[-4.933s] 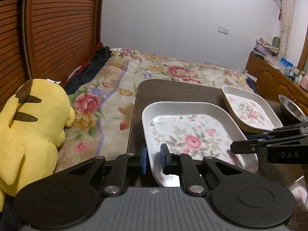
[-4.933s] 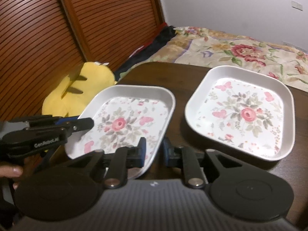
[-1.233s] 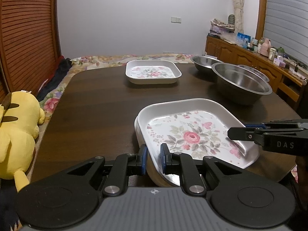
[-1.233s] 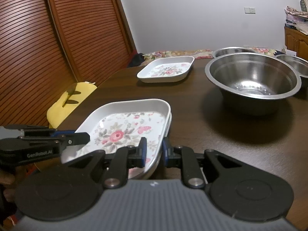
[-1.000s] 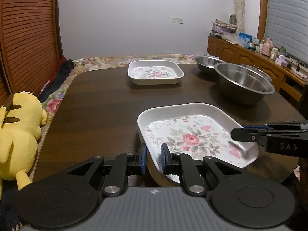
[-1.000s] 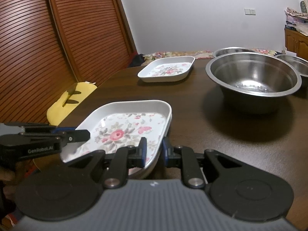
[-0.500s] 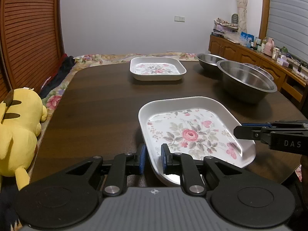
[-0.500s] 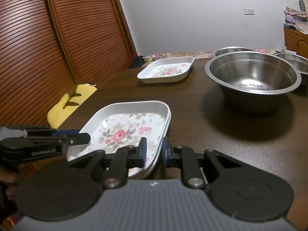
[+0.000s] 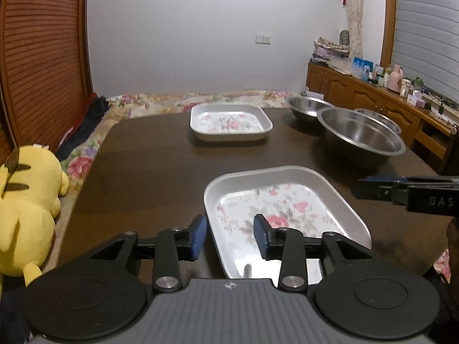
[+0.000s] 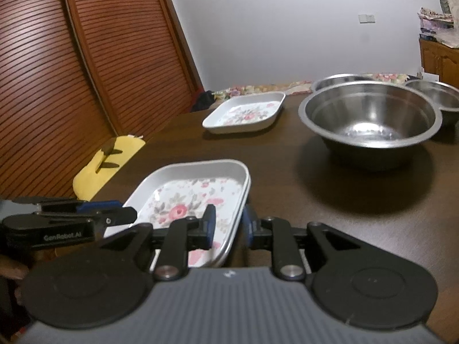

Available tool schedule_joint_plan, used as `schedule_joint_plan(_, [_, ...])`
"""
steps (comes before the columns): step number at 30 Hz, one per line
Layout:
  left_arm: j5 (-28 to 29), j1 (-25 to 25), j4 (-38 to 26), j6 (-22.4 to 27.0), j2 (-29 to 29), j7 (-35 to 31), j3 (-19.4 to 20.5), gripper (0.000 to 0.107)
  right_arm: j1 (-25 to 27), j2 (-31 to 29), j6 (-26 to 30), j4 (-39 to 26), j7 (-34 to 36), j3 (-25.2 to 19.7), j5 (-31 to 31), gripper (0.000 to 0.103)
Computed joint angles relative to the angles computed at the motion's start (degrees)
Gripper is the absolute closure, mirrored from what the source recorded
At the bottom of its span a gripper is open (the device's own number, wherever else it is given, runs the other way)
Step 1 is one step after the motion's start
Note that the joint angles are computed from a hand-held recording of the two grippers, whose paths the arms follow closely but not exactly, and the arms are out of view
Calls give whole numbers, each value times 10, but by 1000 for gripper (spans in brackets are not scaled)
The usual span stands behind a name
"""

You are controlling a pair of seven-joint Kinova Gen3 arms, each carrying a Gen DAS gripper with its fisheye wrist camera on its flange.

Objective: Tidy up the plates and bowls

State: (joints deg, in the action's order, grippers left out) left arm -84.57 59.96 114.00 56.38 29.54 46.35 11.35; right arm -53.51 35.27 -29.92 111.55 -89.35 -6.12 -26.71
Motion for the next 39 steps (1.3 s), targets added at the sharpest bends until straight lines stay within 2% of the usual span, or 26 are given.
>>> schedule_joint_plan(2, [-1, -5, -2, 3, -5, -14, -2, 65, 4, -4, -4, 1, -1, -1, 4, 72])
schedule_joint_plan(9, [-10, -45, -24, -9, -11, -66, -16, 65, 30, -20, -1, -13, 24, 0, 41, 63])
schedule_joint_plan(12, [-28, -70, -30, -34, -17, -69, -23, 65, 38, -22, 33, -41, 49, 12, 50, 63])
schedule_joint_plan(15, [-38, -98, -43, -59, -19, -89, -28, 65, 65, -20, 78, -78, 50, 3, 83, 63])
schedule_joint_plan(19, [-25, -127, -72, -89, -16, -131, -38, 65, 94, -11, 164, -145, 44, -4, 128, 63])
schedule_joint_plan(28, [10, -168, -125, -143, -2, -218, -77, 65, 164, 46, 313, -311, 17, -62, 234, 63])
schedule_joint_plan(32, [23, -180, -142, -174, 10, -245, -95, 65, 177, 77, 374, -378, 18, -77, 248, 63])
schedule_joint_plan(39, [51, -194, -170, -237, 34, -292, -130, 65, 166, 131, 480, -490, 21, -58, 249, 63])
